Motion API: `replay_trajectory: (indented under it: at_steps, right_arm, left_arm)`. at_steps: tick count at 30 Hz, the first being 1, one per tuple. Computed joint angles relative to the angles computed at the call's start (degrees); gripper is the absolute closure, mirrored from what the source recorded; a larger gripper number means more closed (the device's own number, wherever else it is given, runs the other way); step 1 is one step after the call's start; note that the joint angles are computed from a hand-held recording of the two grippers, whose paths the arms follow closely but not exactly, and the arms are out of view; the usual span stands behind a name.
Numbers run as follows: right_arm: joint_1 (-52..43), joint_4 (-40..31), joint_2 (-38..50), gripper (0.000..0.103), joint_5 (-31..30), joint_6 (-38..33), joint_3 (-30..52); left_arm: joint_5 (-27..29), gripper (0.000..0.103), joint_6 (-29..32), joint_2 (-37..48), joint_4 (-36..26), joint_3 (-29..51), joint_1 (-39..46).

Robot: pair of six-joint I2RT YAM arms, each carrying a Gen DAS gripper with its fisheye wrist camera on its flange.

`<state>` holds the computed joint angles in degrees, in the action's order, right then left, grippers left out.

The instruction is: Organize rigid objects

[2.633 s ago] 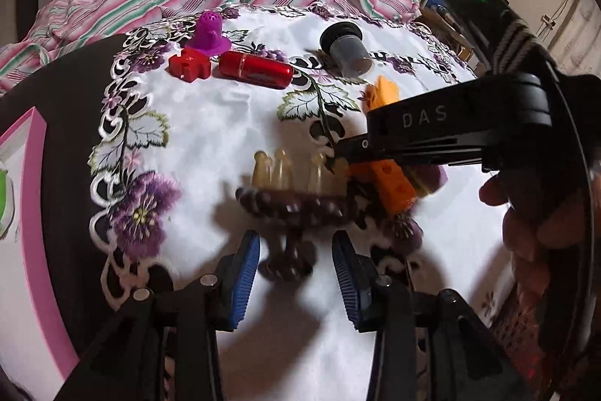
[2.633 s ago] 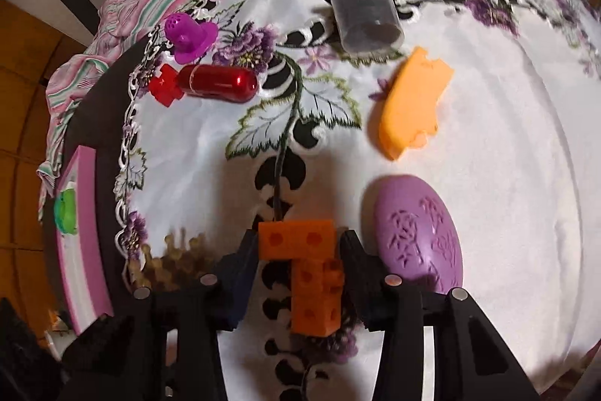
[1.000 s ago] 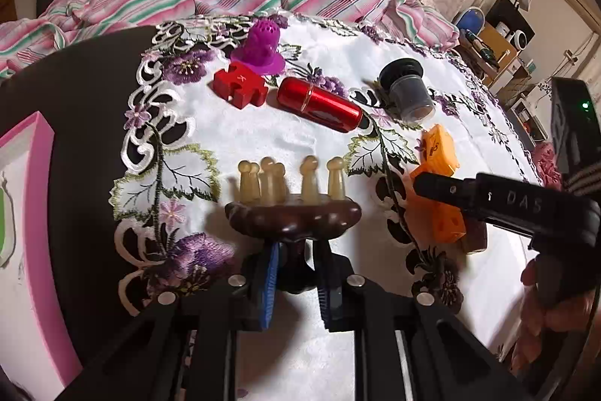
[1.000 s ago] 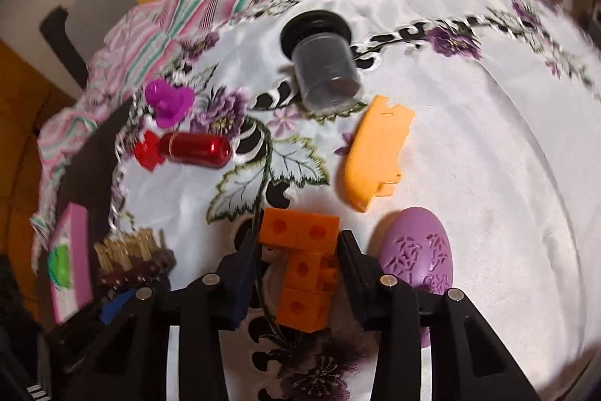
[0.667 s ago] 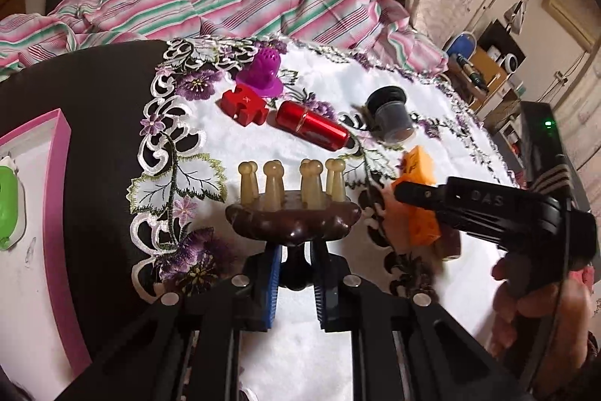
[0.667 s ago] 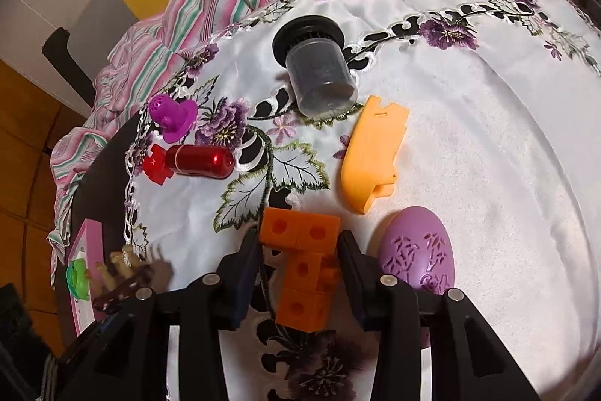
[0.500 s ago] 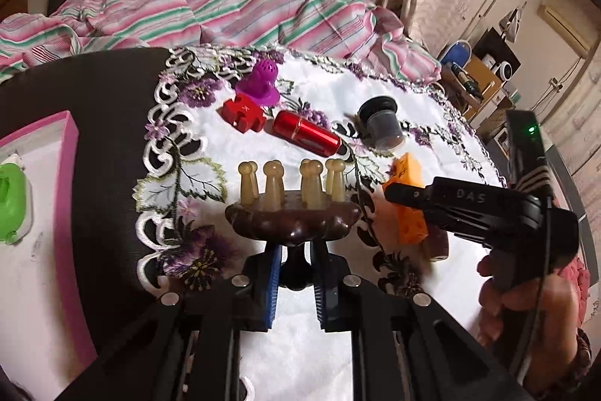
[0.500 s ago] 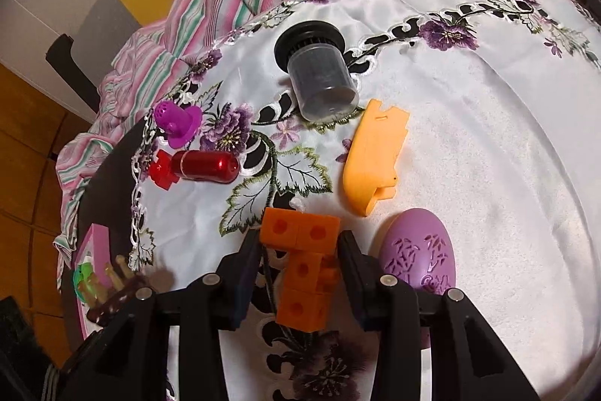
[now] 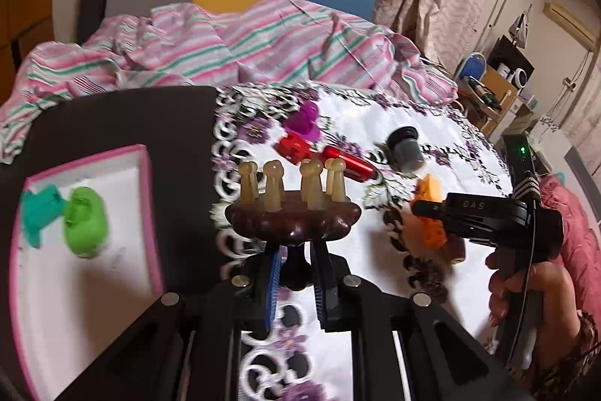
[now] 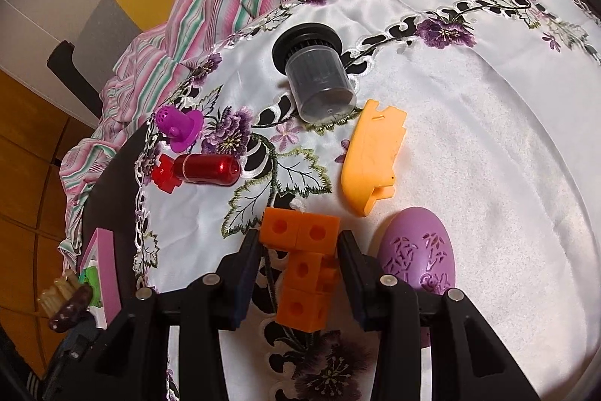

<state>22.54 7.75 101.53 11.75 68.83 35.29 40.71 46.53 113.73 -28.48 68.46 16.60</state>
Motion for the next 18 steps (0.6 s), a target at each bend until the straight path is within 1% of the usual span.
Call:
replay_trajectory:
  at_steps: [9,18]
  right_arm:
    - [0.1,-0.5,0.0,0.061,0.6,-0.8,0.4]
    - [0.8,-1.7,0.0,0.061,1.7,-1.3,1.2]
  left_arm:
    - [0.7,0.089,0.7,3.2,-1.9,6.6,6.3]
    - [-0.4,0.089,-2.0,13.1,-5.8,20.3,12.1]
